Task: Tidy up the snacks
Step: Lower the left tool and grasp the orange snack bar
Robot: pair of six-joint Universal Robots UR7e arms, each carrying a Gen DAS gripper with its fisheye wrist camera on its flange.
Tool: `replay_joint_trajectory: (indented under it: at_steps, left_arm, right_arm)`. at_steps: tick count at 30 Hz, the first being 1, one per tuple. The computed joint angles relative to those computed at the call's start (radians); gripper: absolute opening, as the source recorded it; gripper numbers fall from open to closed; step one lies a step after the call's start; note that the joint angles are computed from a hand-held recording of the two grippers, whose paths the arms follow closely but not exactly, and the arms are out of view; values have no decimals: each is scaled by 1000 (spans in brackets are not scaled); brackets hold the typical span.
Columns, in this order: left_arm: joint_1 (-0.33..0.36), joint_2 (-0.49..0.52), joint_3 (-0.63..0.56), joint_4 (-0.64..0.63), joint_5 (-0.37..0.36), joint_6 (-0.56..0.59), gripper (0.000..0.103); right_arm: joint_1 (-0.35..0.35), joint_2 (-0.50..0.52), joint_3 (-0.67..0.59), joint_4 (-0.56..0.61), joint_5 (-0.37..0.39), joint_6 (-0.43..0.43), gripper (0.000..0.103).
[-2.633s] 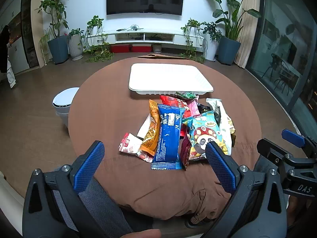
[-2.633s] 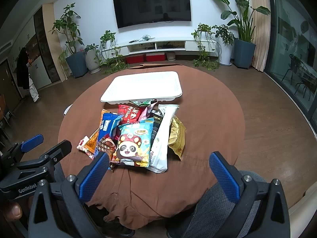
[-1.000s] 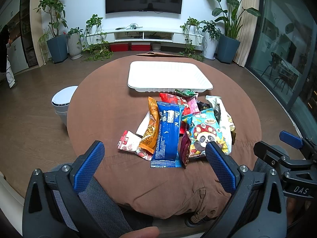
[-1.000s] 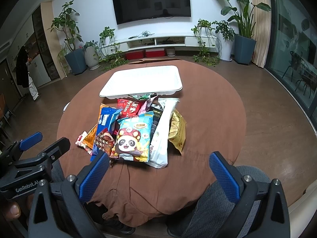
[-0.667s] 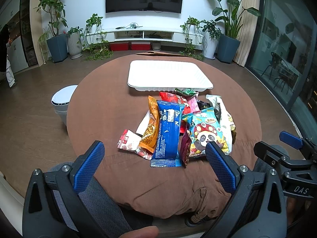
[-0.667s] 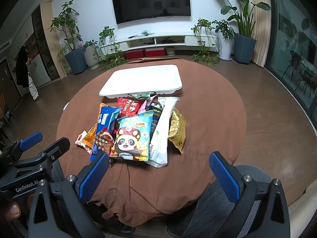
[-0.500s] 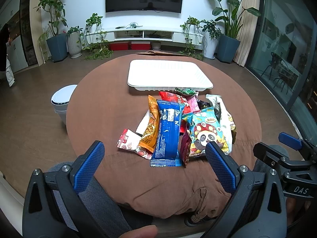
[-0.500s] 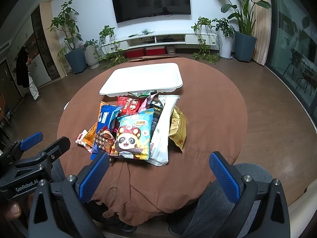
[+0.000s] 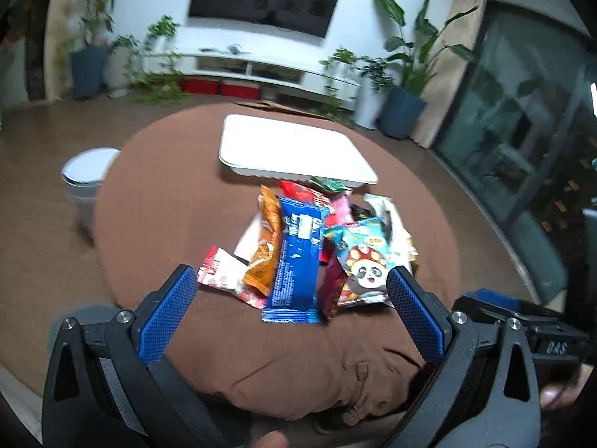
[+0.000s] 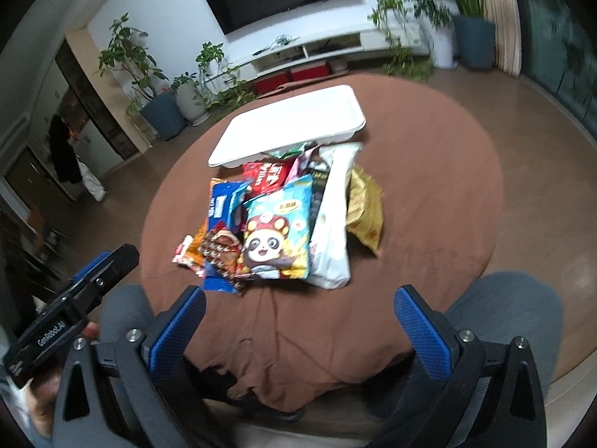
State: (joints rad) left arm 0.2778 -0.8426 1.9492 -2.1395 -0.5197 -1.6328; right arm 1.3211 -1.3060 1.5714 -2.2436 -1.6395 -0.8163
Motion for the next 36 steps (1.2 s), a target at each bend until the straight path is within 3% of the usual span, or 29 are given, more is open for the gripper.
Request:
replay_joint_trajectory:
  at_steps: [4, 7, 9, 11, 18, 22, 25, 28, 30, 32, 34, 36]
  left_arm:
    - [-4, -18, 9, 133, -44, -111, 103]
    - [16, -34, 16, 119, -149, -125, 103]
    - [20, -47, 35, 97, -170, -146, 103]
    - [31, -51, 38, 78, -183, -125, 103]
    - [73, -63, 76, -153, -200, 39, 103]
    - [96, -91, 85, -223, -163, 139, 102]
    - [122, -103, 58, -193, -150, 186, 98]
    - [151, -77, -4, -159, -143, 322, 80]
    - [172, -50, -55, -107, -158, 404, 62]
    - [199, -29, -79, -128, -200, 488, 48]
    - [221, -18, -89, -158, -235, 552, 44]
    - [244, -10, -97, -190, -274, 621, 44]
  right_arm:
    - [-32, -15, -18, 84, 64, 15, 103]
    - [-57, -28, -43, 169, 130, 27, 103]
    - [-59, -25, -72, 222, 157, 52, 103]
    - [-72, -18, -106, 297, 195, 69, 103]
    - [-122, 75, -313, 738, 357, 186, 103]
    - [-112, 95, -341, 813, 346, 160, 103]
    - [-99, 94, -354, 817, 371, 139, 103]
    - [-83, 93, -350, 745, 367, 144, 103]
    - [-76, 95, -349, 686, 356, 155, 102]
    - [-70, 100, -347, 631, 324, 153, 95]
    - [-55, 93, -337, 567, 269, 128, 84]
    - [-37, 87, -315, 490, 203, 104, 82]
